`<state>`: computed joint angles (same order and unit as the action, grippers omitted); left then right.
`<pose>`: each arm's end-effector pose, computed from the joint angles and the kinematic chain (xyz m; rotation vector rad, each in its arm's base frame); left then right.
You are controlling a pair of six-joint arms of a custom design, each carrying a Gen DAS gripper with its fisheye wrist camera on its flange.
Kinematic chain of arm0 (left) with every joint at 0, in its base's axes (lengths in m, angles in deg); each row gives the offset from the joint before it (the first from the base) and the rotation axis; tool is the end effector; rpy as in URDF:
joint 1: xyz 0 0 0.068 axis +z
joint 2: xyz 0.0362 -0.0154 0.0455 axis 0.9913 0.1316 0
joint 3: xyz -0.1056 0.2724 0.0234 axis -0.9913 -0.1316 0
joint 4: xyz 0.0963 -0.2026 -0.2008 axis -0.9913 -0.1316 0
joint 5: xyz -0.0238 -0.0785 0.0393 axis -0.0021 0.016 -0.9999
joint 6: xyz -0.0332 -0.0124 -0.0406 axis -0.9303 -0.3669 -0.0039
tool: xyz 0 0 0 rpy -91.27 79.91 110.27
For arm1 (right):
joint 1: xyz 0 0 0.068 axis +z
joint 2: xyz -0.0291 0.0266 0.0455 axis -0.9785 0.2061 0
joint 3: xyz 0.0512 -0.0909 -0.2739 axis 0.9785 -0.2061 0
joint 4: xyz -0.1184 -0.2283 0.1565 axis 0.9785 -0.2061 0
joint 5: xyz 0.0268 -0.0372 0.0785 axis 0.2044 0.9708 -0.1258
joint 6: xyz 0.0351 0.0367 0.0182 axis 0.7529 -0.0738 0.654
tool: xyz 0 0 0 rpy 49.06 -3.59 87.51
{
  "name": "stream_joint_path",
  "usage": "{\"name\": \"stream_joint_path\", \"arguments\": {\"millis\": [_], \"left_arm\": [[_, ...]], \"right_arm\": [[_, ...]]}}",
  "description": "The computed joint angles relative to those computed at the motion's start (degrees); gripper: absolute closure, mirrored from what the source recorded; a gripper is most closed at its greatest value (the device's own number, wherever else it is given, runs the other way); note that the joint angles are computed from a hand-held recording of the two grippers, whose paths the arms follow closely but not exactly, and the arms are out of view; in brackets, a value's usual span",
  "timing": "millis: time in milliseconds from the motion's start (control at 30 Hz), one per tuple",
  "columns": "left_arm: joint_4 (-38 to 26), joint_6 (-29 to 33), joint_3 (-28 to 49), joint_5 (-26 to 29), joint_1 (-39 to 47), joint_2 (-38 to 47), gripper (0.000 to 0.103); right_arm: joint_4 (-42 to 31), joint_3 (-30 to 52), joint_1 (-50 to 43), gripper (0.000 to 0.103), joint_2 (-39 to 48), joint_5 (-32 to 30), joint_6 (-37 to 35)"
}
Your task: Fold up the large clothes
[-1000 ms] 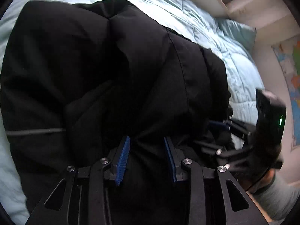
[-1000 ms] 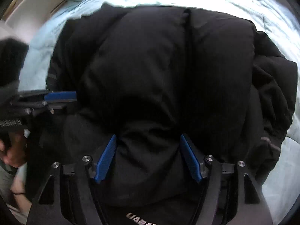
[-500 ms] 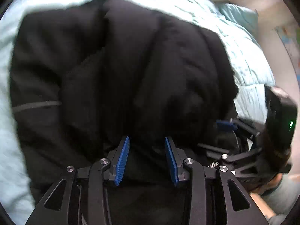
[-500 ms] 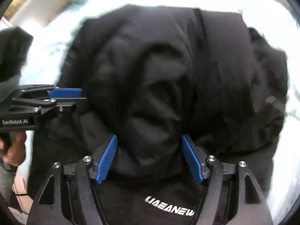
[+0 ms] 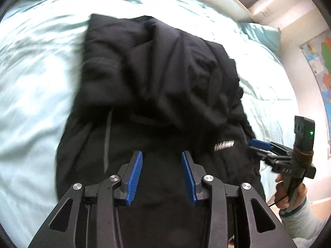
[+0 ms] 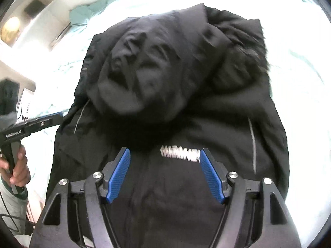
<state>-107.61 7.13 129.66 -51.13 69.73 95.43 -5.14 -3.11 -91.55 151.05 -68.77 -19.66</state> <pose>0.3756 -0.1002 0.2457 0.3510 2.8312 -0.6751 0.2677 -0.0514 0.2538 0.1408 2.8192 0.4368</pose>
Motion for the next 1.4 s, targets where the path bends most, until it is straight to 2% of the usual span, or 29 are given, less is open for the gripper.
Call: {"name": "stream_joint_path", "arguments": {"millis": [67,167,267,467,733,1033,1167,1267,1400], "left_arm": [[-0.4,-0.5,-5.4,-0.3,1.8,-5.0,0.063],[-0.7,-1.9,-10.3,0.0,4.5,-10.0,0.063],[-1.8,-1.9,-15.1,1.9,9.5,-15.5,0.063],[-5.8,-0.1,-18.0,1.7,16.2,-19.5,0.062],[-10.2,3.5,-22.6,0.7,23.3,-22.1,0.062],[-13.7,8.5,-28.3,1.0,30.9,-20.1,0.060],[-14.2,10.9,-30.2,1.0,31.5,-17.8,0.058],[-14.8,12.7,-31.9,3.4,31.8,-16.0,0.058],[-13.3,12.2,-33.3,3.1,30.9,-17.5,0.058]], "right_arm": [[-1.9,-2.7,-2.2,0.030,-3.9,-0.3,-0.3],[-6.4,-5.1,-8.7,0.030,-8.2,-1.4,-4.8],[-9.4,-6.9,-13.5,0.030,-11.4,-1.2,-7.3],[-13.7,-7.8,-22.3,0.030,-13.8,-0.9,-11.9],[-15.9,-9.4,-29.5,0.030,-14.5,2.6,-17.1],[-16.4,-12.8,-38.0,0.030,-16.5,8.0,-24.2],[-16.6,-13.0,-43.0,0.030,-17.0,9.9,-28.3],[-15.6,-13.1,-48.6,0.030,-15.8,11.4,-32.1],[-13.9,-14.0,-54.7,0.030,-13.7,13.1,-36.0]]}}
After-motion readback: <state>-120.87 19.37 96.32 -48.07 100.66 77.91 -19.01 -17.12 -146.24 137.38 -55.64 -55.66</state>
